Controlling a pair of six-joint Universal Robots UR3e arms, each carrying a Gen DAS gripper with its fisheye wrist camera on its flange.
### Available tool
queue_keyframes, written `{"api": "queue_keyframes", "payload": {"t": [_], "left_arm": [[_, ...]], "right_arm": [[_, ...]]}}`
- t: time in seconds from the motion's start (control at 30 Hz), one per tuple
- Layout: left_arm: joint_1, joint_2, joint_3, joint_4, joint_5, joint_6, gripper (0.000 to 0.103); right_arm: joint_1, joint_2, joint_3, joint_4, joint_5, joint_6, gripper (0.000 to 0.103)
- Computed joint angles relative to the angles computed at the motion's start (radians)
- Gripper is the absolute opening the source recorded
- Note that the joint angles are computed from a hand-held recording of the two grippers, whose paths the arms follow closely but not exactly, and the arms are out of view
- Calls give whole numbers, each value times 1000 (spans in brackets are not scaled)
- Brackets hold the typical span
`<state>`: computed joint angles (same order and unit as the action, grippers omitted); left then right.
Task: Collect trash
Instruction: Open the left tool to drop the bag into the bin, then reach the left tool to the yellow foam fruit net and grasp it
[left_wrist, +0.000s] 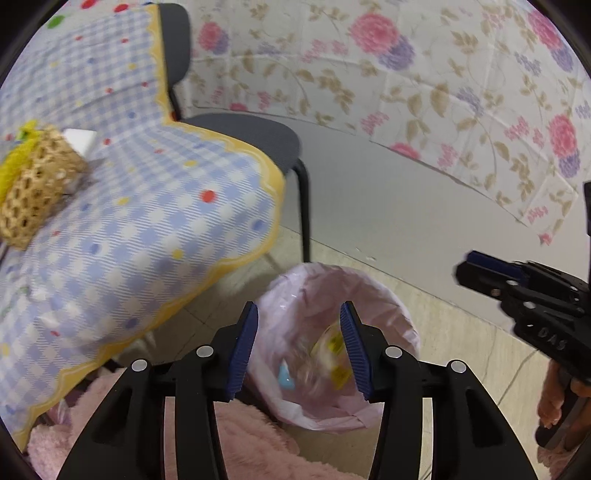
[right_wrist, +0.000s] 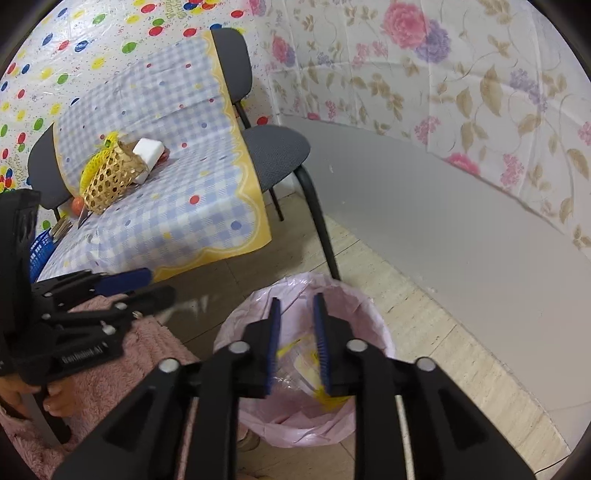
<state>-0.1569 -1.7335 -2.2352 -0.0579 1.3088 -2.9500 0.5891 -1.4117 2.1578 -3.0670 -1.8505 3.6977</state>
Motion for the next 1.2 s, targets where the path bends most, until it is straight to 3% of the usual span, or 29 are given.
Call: {"api": "queue_keyframes", "payload": {"t": [0.27, 0.5, 0.7, 0.77, 0.83, 0.93, 1.03, 1.2], "left_arm": [[102, 174, -78, -45, 0, 0, 48], [239, 369, -155, -127, -30, 44, 48], [423, 560, -224, -239, -86, 112, 49], [463, 581, -220, -258, -78, 127, 49], [521, 608, -207, -303, -97, 147, 50], [604, 645, -198, -340, -120, 171, 59], [694, 674, -180, -369, -128, 201, 60], [844, 670, -114, -433, -176, 230, 64]], "right_arm": [[24, -80, -61, 75, -44, 3, 22], [65, 11, -224, 107, 5, -43, 23], [82, 151, -449, 170, 77, -95, 29], [88, 198, -536, 205, 97, -114, 30], [94, 244, -623, 242, 111, -136, 42], [105, 331, -786, 310, 130, -177, 47], [118, 415, -944, 387, 141, -205, 54], [125, 548, -1203, 506, 160, -248, 60]]}}
